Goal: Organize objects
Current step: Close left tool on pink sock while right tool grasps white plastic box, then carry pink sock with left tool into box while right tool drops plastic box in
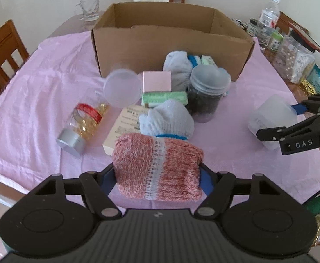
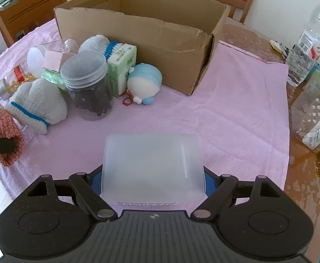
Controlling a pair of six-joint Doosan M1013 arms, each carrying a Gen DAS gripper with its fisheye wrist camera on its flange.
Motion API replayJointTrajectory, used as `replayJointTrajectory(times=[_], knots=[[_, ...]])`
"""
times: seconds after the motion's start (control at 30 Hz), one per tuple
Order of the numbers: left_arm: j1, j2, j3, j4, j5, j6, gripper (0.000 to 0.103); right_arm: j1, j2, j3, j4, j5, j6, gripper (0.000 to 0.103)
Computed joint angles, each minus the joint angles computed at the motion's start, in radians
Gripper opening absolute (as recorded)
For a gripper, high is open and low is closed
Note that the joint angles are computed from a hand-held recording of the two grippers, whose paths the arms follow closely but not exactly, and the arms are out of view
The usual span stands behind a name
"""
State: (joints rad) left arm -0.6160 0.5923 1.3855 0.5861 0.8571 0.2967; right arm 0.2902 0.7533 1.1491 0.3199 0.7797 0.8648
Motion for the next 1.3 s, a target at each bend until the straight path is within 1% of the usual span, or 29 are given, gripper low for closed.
replayJointTrajectory(times=[0.1, 0.27, 0.4, 0.53, 0.63, 0.77, 0.9, 1.07, 1.13, 1.3], knots=[[0.007, -0.01, -0.007, -0.014, 0.004, 0.038, 0.073, -0.004, -0.003, -0.007, 0.027, 0.02, -0.032, 0.087], [0.022, -0.02, -0.029, -0.067, 0.003, 0.11, 0.073, -0.007, -0.008, -0.017, 0.039, 0.015, -0.077, 0.087], [0.034, -0.024, -0.055, -0.096, 0.007, 0.183, 0.073, -0.016, -0.005, -0.045, 0.076, 0.048, -0.096, 0.087], [0.058, -0.031, -0.072, -0.128, -0.03, 0.269, 0.073, -0.021, -0.005, -0.074, 0.104, 0.069, -0.114, 0.086], [0.078, -0.027, -0.099, -0.154, -0.04, 0.348, 0.073, -0.019, -0.008, -0.09, 0.103, 0.061, -0.107, 0.087], [0.106, -0.016, -0.144, -0.189, -0.047, 0.447, 0.073, -0.017, -0.004, -0.124, 0.111, 0.057, -0.069, 0.087], [0.133, -0.001, -0.184, -0.189, -0.069, 0.501, 0.073, -0.013, 0.01, -0.17, 0.119, 0.053, -0.028, 0.087], [0.167, 0.031, -0.244, -0.21, -0.087, 0.596, 0.074, 0.002, 0.041, -0.244, 0.087, 0.051, 0.049, 0.087], [0.177, 0.05, -0.271, -0.205, -0.08, 0.605, 0.074, 0.007, 0.052, -0.269, 0.072, 0.048, 0.071, 0.087], [0.209, 0.094, -0.335, -0.253, -0.054, 0.672, 0.074, 0.02, 0.084, -0.339, 0.036, 0.059, 0.129, 0.087]])
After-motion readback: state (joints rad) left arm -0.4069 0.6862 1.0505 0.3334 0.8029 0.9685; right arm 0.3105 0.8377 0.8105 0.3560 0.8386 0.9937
